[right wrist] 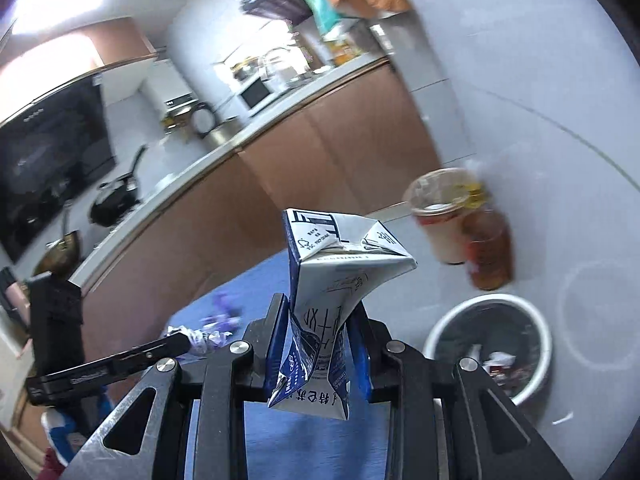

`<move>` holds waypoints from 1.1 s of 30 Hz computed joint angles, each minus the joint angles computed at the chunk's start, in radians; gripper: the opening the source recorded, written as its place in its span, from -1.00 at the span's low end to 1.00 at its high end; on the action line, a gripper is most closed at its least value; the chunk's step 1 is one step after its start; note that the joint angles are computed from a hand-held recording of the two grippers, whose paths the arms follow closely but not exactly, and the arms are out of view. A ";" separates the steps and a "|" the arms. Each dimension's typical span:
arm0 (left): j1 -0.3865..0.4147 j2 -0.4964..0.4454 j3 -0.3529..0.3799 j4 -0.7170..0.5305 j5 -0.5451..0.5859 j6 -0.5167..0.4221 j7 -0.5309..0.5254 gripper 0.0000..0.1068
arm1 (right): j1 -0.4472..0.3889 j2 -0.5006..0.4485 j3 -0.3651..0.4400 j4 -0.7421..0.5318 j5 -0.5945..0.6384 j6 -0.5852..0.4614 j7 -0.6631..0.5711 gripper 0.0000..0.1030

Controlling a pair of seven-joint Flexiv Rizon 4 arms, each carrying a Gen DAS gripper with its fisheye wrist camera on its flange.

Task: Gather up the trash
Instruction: 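Carry wrapper and carton to the bin and open both tools over it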

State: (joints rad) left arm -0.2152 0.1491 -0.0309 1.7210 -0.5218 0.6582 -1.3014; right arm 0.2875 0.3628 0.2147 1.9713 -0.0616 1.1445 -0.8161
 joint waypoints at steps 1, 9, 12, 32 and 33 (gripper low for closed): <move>-0.007 -0.025 -0.016 -0.015 0.004 0.004 -0.001 -0.56 | -0.012 0.002 0.000 0.010 -0.009 0.001 0.004 -0.46; -0.045 -0.200 -0.085 -0.122 0.054 0.006 -0.047 -0.55 | -0.112 -0.022 -0.002 0.093 -0.121 0.007 0.044 -0.46; -0.053 -0.265 -0.097 -0.165 0.077 0.001 -0.079 -0.55 | -0.127 -0.037 -0.010 0.108 -0.146 0.005 0.051 -0.46; -0.086 -0.514 -0.133 -0.305 0.111 -0.005 -0.217 -0.31 | -0.170 -0.158 -0.054 0.143 -0.217 0.010 0.056 -0.45; -0.085 -0.521 -0.134 -0.308 0.108 -0.004 -0.221 -0.30 | -0.170 -0.162 -0.054 0.142 -0.219 0.006 0.057 -0.44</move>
